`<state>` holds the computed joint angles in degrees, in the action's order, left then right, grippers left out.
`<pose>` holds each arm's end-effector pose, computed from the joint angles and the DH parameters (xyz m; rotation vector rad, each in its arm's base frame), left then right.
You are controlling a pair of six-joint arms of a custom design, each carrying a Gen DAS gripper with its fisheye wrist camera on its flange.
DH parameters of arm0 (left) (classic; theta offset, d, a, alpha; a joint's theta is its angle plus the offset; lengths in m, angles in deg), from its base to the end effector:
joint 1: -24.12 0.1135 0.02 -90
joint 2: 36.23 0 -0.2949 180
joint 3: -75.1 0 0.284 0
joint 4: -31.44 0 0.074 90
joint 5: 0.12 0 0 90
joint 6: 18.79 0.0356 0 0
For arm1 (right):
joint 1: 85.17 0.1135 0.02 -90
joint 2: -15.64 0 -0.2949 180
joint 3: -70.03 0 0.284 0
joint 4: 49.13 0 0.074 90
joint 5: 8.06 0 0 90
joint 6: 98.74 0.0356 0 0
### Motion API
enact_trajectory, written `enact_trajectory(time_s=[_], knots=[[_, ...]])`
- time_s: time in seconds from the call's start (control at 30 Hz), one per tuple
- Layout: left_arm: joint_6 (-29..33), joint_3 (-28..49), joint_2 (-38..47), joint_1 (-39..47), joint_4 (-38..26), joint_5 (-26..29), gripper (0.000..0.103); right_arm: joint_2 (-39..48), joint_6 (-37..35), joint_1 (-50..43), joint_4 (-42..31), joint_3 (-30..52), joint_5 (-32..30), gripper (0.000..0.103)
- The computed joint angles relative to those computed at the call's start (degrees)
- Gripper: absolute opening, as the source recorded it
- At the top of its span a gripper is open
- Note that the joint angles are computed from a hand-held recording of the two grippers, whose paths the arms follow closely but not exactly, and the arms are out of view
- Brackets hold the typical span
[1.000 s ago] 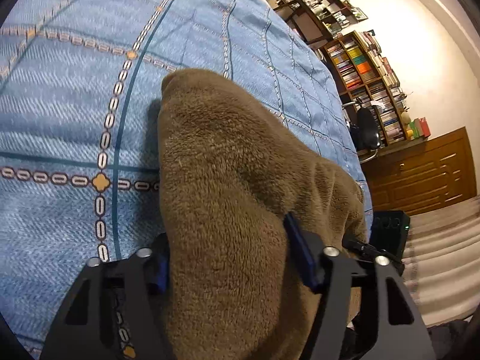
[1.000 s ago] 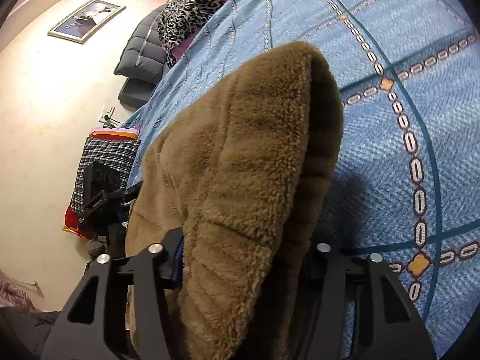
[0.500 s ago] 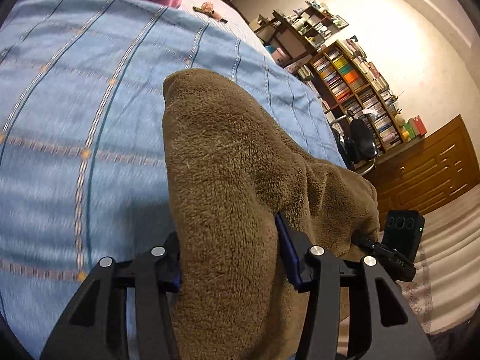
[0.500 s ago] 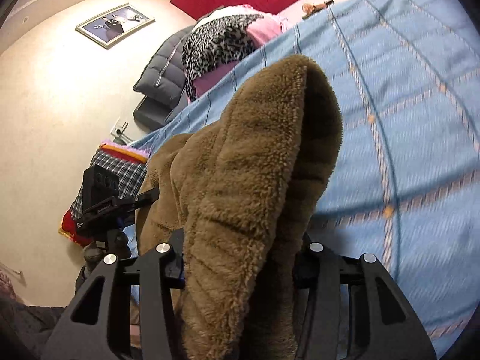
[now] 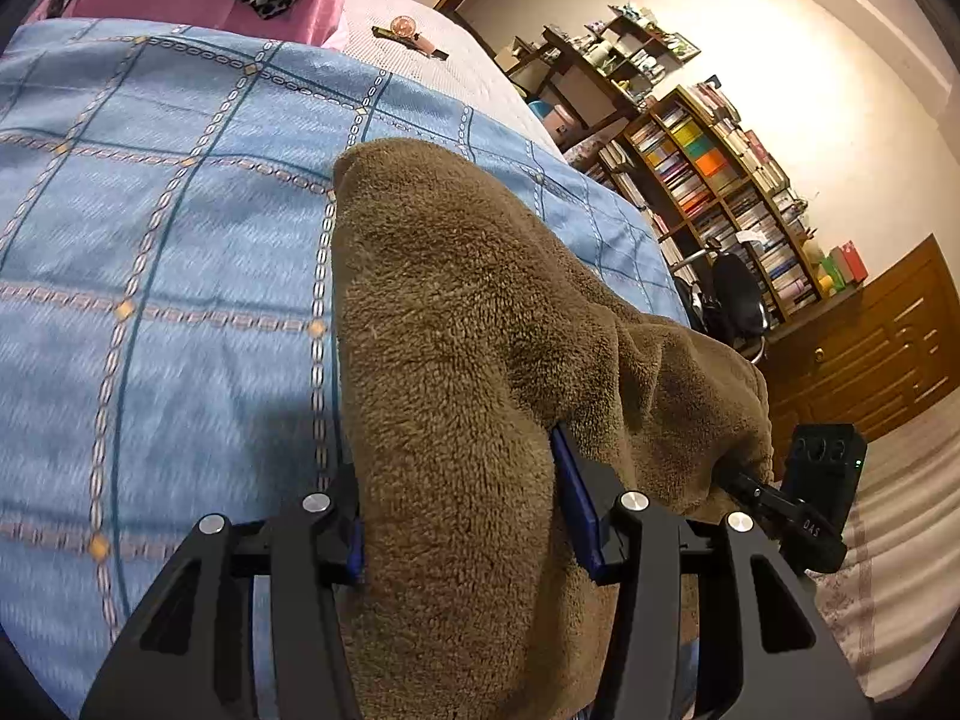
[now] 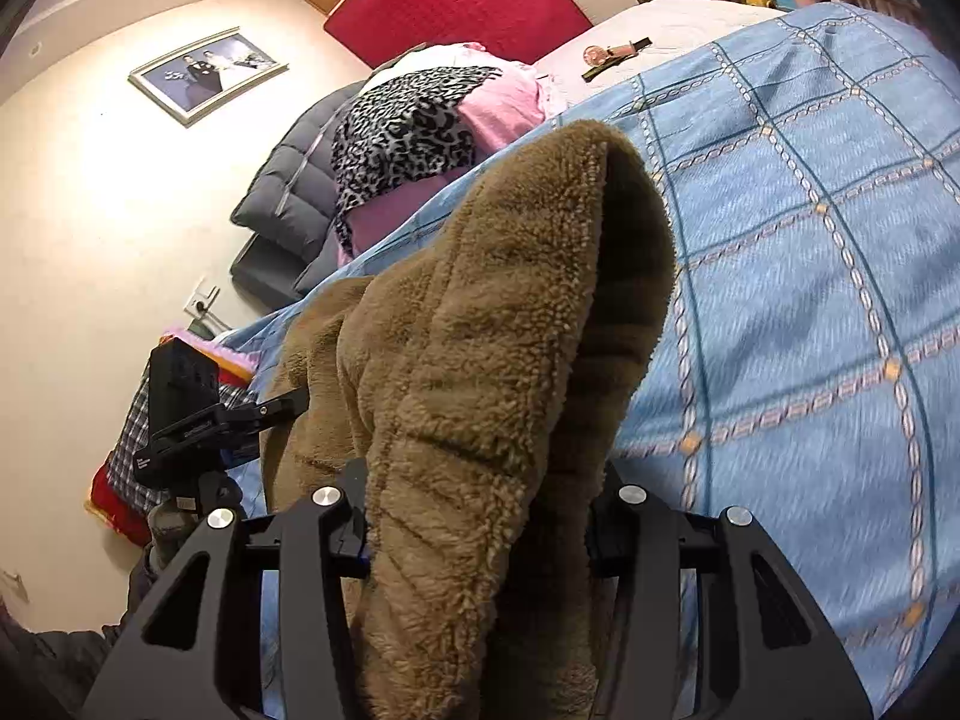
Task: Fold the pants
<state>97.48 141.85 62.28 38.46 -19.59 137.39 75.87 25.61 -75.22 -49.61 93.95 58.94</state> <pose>0.3140 0.0532 0.1584 0.3370 2.5412 -1.0017 0.1827 0.0462 0.1374 0.2549 2.2789 0.8607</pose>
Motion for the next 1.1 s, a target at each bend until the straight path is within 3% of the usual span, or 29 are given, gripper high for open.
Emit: enact_trajectory(time_s=[0.23,0.6,0.87,1.0,1.1], knots=[[-7.32,4.33,5.14,-4.83,7.48,-1.38,0.050,17.89,-4.82,-7.40,8.05,7.19,-4.33,0.048],[-11.09,7.15,12.44,-8.61,16.36,-6.91,0.050,35.99,-8.17,-10.27,13.84,13.93,-5.54,0.048],[-11.79,4.20,11.94,-9.58,22.32,-9.50,0.060,38.98,-8.47,-10.05,15.88,13.58,-3.43,0.053],[-11.47,-1.38,7.54,-11.79,30.97,-17.27,0.073,35.33,-10.35,-6.64,10.54,14.41,4.37,0.058],[-9.22,-5.48,4.53,-13.56,37.21,-22.89,0.074,32.81,-10.08,-5.19,9.13,13.81,7.21,0.059]])
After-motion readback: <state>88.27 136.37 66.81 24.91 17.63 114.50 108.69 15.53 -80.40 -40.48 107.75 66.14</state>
